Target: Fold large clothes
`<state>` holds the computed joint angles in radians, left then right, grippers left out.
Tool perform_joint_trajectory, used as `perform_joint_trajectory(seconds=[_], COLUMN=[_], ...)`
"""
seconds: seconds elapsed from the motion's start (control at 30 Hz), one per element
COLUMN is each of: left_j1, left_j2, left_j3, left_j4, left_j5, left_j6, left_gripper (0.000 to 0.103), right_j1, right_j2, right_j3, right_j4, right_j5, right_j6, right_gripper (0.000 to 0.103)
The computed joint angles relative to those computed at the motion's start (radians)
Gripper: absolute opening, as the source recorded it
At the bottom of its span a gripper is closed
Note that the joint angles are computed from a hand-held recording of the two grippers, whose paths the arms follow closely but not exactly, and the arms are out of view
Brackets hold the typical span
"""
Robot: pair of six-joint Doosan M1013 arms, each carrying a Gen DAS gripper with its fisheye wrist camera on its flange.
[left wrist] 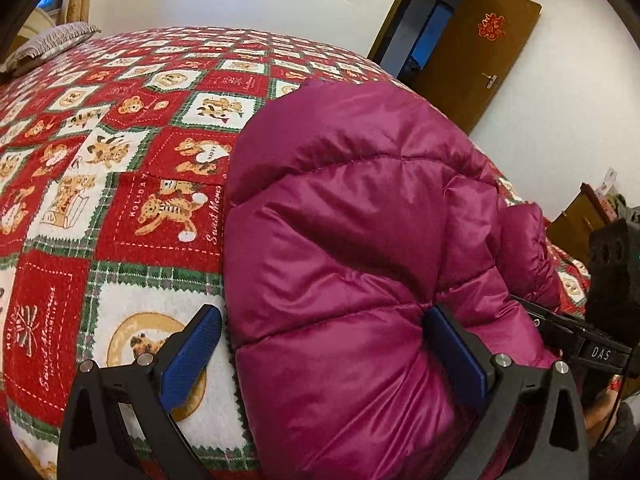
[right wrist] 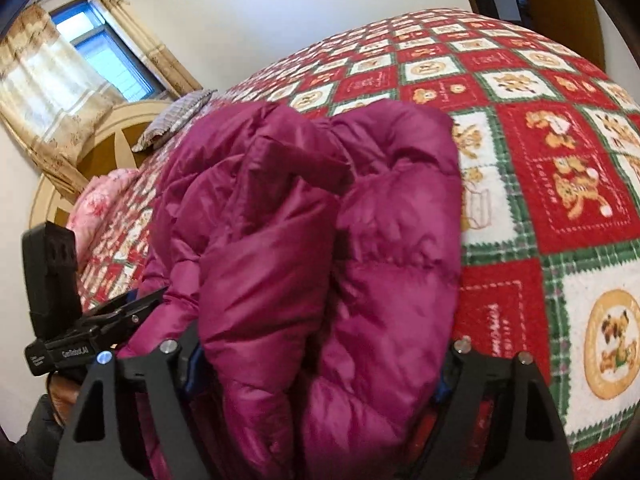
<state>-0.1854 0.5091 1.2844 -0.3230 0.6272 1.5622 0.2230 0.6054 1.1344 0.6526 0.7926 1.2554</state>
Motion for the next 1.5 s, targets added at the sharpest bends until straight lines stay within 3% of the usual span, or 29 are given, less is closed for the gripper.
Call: perform_joint_trajectory(seconds=[0.1,0.27,0.47,0.73,1.13,1.5], left_j1=[-0.004,-0.014,-0.025,-0.044,-0.084,-0.115], left_j2=[0.004,0.003,-0.017,-0.057,-0.098,-0.112], left_j3=[-0.008,-0.008,0.011,0.052,0.098,0.103], left_j4=[0.034,0.094,0.094,0.138,0.141,0.118], left_j5=[0.006,0.005,-0.002,-0.007,0.015,0.023], left_j6=[-0.009,-0.038,-0.024,-0.060,-0.042,-0.036], left_gripper=[0.102,0.101,0.078,0.067,0.066,0.061], right_j1=[0.011,0.018,0.036,0.053,0.021,0.022], right_j2=[0.008,-0.003,-0.028,-0.086,-0.170,-0.228], right_j3=[-0.018,-0.006,0.027,0.100,0.230,0.300], right_j4=[-0.056,-0.084,-0.125,-0.187,-0.104,-0.175], right_j5=[0.004,0.002,-0.032,-0.068,-0.096,-0.171], right_j6=[0.030,0.051,0.101,0.113,0.094,0.147], right_gripper=[0.081,0.062,0.048,0.042,0.039,0.035])
